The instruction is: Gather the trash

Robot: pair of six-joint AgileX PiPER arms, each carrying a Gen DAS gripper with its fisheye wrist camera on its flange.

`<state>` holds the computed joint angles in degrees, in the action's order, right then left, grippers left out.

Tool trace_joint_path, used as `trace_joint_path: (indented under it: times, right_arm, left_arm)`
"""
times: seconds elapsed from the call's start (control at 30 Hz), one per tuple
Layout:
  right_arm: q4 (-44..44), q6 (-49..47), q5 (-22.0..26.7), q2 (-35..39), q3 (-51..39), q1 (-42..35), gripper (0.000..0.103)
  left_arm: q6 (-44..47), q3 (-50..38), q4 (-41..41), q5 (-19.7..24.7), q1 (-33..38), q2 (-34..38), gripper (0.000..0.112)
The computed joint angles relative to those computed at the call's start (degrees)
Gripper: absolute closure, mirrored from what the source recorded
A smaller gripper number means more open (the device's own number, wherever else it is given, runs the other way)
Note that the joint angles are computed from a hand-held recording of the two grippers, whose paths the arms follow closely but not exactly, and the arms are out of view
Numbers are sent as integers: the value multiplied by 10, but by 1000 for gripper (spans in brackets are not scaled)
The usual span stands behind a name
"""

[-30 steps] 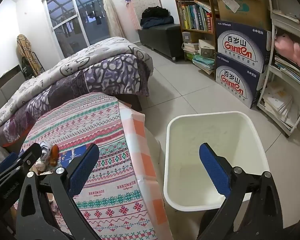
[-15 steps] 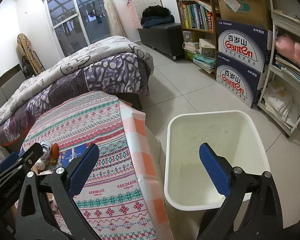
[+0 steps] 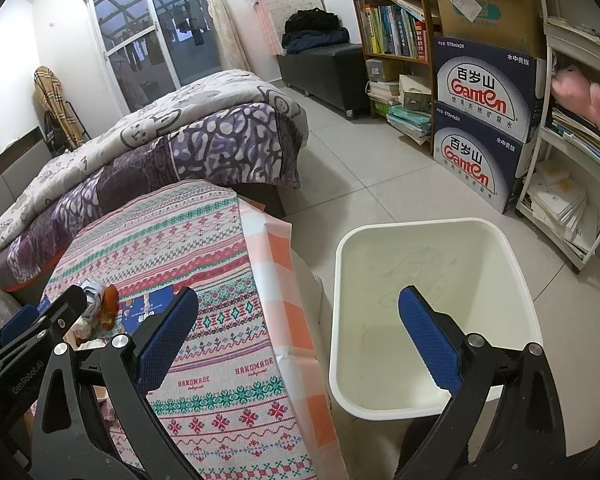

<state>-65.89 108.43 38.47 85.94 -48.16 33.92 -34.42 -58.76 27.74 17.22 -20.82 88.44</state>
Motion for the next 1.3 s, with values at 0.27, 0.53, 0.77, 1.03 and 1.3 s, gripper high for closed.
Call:
trace_joint_path:
  times: [0.27, 0.53, 0.77, 1.03, 1.3]
  right_arm:
    - [-3, 5, -2, 2, 1, 0, 7]
    - [1, -3, -6, 1, 1, -5, 7]
    - [16, -31, -13, -10, -1, -21, 7]
    - [-1, 4, -7, 7, -1, -3, 7]
    - [-6, 14, -4, 11, 1, 4, 7]
  left_arm:
    - [7, 9, -5, -12, 10, 3, 18]
    - [1, 10, 2, -15, 11, 7, 18]
    - [0, 12, 3, -17, 13, 8, 18]
    - [4, 13, 0, -17, 14, 8, 18]
    - [7, 13, -2, -17, 15, 8, 18]
